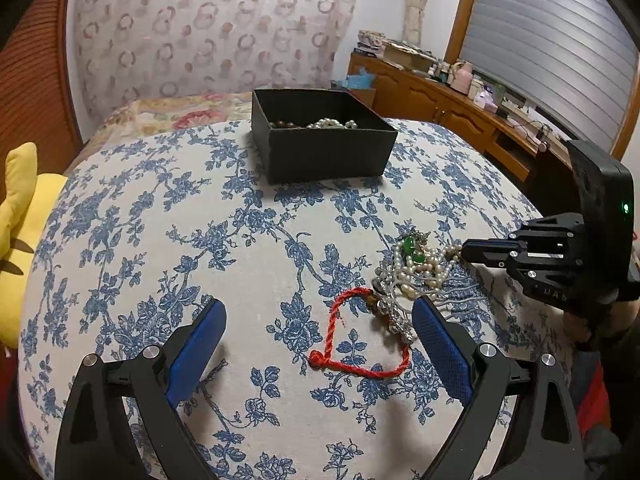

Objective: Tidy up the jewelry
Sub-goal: 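Grasp the silver hairpins with the left tool while the right tool grasps the long pearl strand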

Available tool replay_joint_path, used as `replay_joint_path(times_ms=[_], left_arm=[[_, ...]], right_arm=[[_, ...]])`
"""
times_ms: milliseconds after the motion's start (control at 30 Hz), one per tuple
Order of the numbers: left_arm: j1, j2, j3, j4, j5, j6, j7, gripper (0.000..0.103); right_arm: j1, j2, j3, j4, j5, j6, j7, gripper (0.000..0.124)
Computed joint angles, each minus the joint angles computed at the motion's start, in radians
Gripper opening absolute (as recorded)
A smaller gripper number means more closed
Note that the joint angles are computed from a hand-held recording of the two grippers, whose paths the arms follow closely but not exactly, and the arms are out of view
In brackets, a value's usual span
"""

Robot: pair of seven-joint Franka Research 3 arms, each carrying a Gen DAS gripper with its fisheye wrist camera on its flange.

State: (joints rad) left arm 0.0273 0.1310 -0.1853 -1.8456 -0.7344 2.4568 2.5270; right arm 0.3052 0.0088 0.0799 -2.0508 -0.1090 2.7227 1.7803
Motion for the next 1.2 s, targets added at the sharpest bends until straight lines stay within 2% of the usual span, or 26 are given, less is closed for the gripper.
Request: replay_joint_path(times_ms=[67, 267, 333, 367, 533, 567, 633, 733, 933, 1133, 1200], left_arm=[[-0.001, -0.002, -0.001, -0.003, 0.001, 0.0, 0.003, 0.09], [-0.004, -0.005, 0.0, -0.009, -0.002, -0.002, 0.004, 0.09], [-0.004, -0.005, 0.0, -0.009, -0.003, -0.002, 0.007, 0.09], [-0.005, -0.005, -0.001, -0.01, -0.005, -0.003, 0.009, 0.09], [-0.01, -0.012, -0.006, -0.02, -0.017, -0.001, 0.023, 0.09], [-0.012, -0.012, -0.006, -0.018, -0.021, -0.005, 0.025, 0.087], [-0.015, -0.009, -0.005, -0.01, -0.022, -0.021, 0.02, 0.067], [-0.016, 0.013, -0.007, 0.025, -0.021, -0.08, 0.001, 0.045], [-0.022, 0.044, -0.021, 0.057, 0.008, -0.13, -0.039, 0.024], [-0.019, 0.053, -0.031, 0.062, 0.001, -0.117, -0.044, 0.012], [-0.018, 0.051, -0.032, 0.06, -0.001, -0.111, -0.041, 0.012]], right_arm=[[0.001, 0.006, -0.001, 0.012, -0.033, -0.027, 0.015, 0.015], [0.003, 0.013, -0.003, 0.02, -0.023, -0.033, -0.007, 0.017], [0.006, 0.015, -0.002, 0.027, -0.043, -0.045, -0.008, 0.014], [0.007, 0.017, -0.001, 0.03, -0.036, -0.048, -0.024, 0.005], [0.009, -0.002, -0.007, 0.009, -0.165, -0.036, 0.086, 0.004], [0.003, -0.014, -0.01, -0.006, -0.174, -0.02, 0.106, 0.004], [-0.011, -0.041, -0.009, -0.031, -0.222, -0.002, 0.166, 0.004], [-0.032, -0.065, -0.002, -0.049, -0.232, 0.012, 0.188, 0.005], [-0.06, -0.085, 0.015, -0.071, -0.237, 0.03, 0.204, 0.005], [-0.067, -0.087, 0.022, -0.076, -0.233, 0.038, 0.208, 0.005], [-0.069, -0.087, 0.023, -0.079, -0.233, 0.044, 0.213, 0.005]])
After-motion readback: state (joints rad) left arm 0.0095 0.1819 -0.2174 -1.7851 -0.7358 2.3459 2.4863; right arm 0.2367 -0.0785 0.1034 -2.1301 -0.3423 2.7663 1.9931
